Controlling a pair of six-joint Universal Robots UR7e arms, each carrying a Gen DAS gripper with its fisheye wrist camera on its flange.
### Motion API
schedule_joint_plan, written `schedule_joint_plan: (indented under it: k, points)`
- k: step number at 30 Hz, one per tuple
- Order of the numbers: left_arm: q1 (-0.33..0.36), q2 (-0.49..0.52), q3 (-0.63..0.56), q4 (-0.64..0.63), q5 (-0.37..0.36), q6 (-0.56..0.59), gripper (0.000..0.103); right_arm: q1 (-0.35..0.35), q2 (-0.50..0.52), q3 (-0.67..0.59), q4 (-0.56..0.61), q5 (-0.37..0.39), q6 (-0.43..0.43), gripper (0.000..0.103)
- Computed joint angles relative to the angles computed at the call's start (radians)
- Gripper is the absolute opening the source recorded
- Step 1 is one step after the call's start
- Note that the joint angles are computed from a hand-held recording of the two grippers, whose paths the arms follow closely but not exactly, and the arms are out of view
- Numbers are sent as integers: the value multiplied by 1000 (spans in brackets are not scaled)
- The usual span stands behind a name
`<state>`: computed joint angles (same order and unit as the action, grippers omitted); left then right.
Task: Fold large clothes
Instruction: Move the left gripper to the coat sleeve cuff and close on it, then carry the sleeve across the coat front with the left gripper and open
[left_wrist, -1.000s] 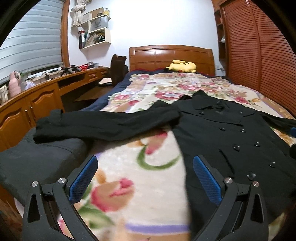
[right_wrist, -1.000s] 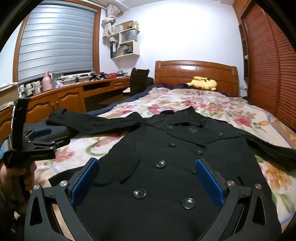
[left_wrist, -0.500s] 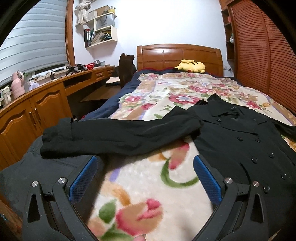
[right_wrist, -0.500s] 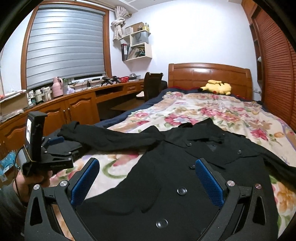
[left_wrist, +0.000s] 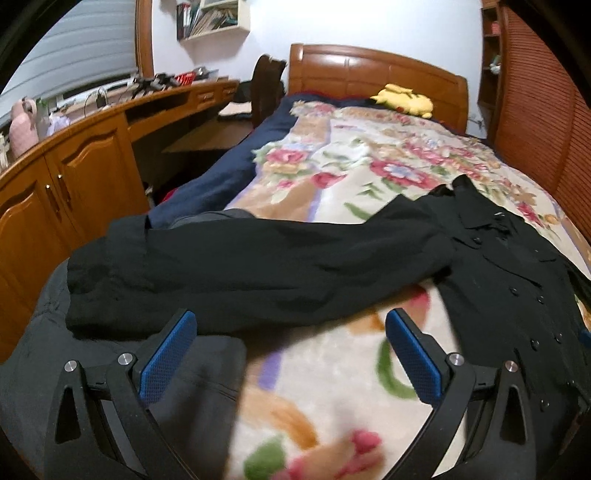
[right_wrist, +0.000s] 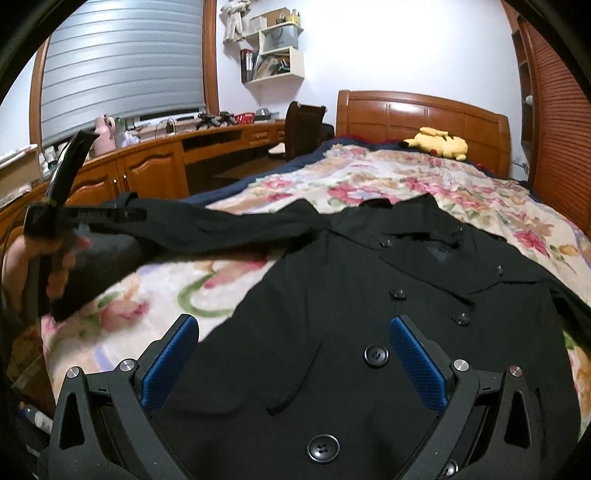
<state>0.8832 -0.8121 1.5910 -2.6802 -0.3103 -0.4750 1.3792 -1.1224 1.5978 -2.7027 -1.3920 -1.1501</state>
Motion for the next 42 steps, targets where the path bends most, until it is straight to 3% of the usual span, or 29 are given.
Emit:
schedule_joint_plan:
  k: [6, 10, 16, 19, 21, 22, 24, 28, 30, 35, 40, 42]
  points:
    - [56, -57, -51, 379, -54, -311, 94, 14, -16, 14, -3, -14, -1, 103]
    - [92, -53, -108, 532, -93, -420, 94, 40, -9, 23, -21, -40, 10, 103]
    - [126, -20, -197, 660, -138, -486, 94, 38, 5, -32, 35, -33, 27, 103]
    - [134, 16, -273, 860, -120, -561, 84, 35, 6, -46, 56, -29, 34, 103]
    - [134, 26, -298, 954, -105, -615, 60, 35, 2, -45, 63, -27, 37, 103]
    - [132, 28, -307, 997, -94, -647, 54, 34, 0, -43, 63, -26, 39, 103]
    - [127, 18, -297, 984, -96, -629, 36, 34, -3, -44, 67, -24, 42, 103]
    - [99, 9, -290, 996, -69, -611, 18, 34, -7, -39, 68, -18, 45, 103]
    - [83, 8, -275, 931, -40, -566, 7, 34, -7, -43, 73, -16, 45, 103]
    - [27, 40, -260, 727, 25, -378, 6, 29, -13, -49, 81, -6, 44, 103]
    - [-17, 107, -277, 409, 25, -92, 6, 16, -15, -75, 88, 3, 54, 103]
    - [-31, 139, -300, 336, 16, -17, 5, 9, -14, -93, 92, 6, 64, 103]
